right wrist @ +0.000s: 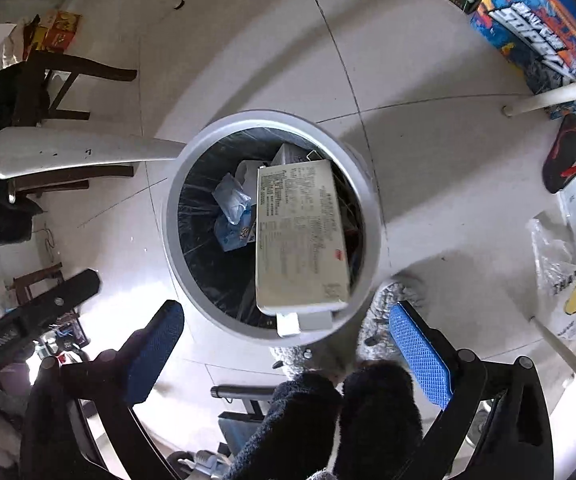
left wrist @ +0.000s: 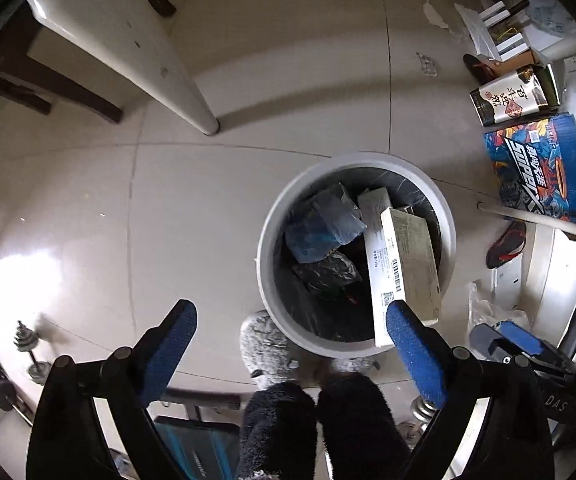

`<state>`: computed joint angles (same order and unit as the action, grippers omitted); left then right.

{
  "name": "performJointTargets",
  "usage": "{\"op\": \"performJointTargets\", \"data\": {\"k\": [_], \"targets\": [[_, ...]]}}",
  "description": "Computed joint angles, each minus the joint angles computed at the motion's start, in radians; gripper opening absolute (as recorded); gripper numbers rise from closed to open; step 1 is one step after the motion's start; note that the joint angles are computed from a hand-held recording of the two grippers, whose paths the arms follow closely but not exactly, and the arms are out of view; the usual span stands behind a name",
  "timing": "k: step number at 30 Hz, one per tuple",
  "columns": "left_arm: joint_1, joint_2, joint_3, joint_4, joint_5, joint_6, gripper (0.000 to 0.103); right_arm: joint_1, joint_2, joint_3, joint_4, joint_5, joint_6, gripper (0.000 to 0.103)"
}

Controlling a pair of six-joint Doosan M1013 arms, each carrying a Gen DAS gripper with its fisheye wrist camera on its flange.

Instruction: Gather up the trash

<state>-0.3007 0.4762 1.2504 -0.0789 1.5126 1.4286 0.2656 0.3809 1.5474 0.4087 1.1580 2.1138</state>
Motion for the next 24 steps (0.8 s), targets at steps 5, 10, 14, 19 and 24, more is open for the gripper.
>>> {"op": "performJointTargets", "data": {"k": [5, 10, 14, 19, 24], "targets": [[-0.013, -0.033, -0.028, 0.040, 0.036, -0.003, 0.097, 0.034, -0.024, -0.065, -0.151, 0.094, 0.067, 0.103], [-0.019, -0.065, -0.109, 0.019, 0.136, -0.005, 0.097, 0.062, -0.047, -0.176, -0.261, 0.251, 0.106, 0.103], [-0.022, -0.081, -0.227, 0.003, 0.247, 0.013, 0.097, 0.077, -0.069, -0.308, -0.289, 0.387, 0.115, 0.103], [-0.022, -0.073, -0.404, -0.034, 0.385, 0.021, 0.097, 0.082, -0.070, -0.505, -0.288, 0.538, 0.130, 0.103], [-0.010, -0.036, -0.622, -0.108, 0.502, -0.002, 0.097, 0.076, -0.050, -0.736, -0.269, 0.708, 0.151, 0.103]]}}
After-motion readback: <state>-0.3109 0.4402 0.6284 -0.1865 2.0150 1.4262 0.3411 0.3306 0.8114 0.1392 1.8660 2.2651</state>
